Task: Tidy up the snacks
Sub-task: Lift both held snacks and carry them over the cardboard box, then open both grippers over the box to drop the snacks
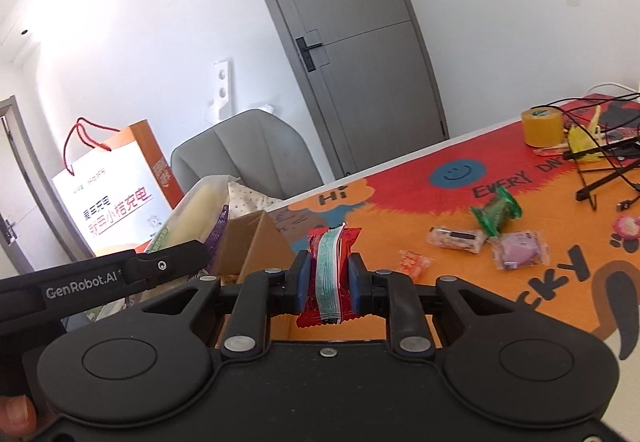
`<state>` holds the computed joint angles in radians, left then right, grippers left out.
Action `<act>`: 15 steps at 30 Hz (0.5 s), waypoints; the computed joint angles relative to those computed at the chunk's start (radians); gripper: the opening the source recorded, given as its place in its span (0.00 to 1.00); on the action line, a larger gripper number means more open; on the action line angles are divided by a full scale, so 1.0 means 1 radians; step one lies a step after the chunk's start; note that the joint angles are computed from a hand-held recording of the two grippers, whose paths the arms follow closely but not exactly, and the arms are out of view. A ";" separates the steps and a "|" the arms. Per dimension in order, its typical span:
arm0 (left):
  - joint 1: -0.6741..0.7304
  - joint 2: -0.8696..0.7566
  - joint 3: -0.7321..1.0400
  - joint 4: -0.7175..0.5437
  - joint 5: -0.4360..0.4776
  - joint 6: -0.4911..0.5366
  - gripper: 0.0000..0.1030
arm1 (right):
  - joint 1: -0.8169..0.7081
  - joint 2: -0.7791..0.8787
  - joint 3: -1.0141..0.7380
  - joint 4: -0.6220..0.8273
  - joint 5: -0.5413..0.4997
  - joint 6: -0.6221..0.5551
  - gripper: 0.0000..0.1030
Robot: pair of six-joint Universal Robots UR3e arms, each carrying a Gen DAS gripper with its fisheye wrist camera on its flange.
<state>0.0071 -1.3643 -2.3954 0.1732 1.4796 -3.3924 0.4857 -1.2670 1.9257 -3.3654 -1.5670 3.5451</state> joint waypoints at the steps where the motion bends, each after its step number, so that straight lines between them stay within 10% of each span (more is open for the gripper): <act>1: 0.028 0.017 -0.015 -0.002 -0.016 0.007 0.27 | 0.007 0.009 -0.014 0.004 0.000 -0.004 0.21; 15: 0.274 0.075 -0.083 -0.058 -0.107 0.022 0.31 | 0.098 0.192 -0.304 0.125 -0.001 -0.020 0.21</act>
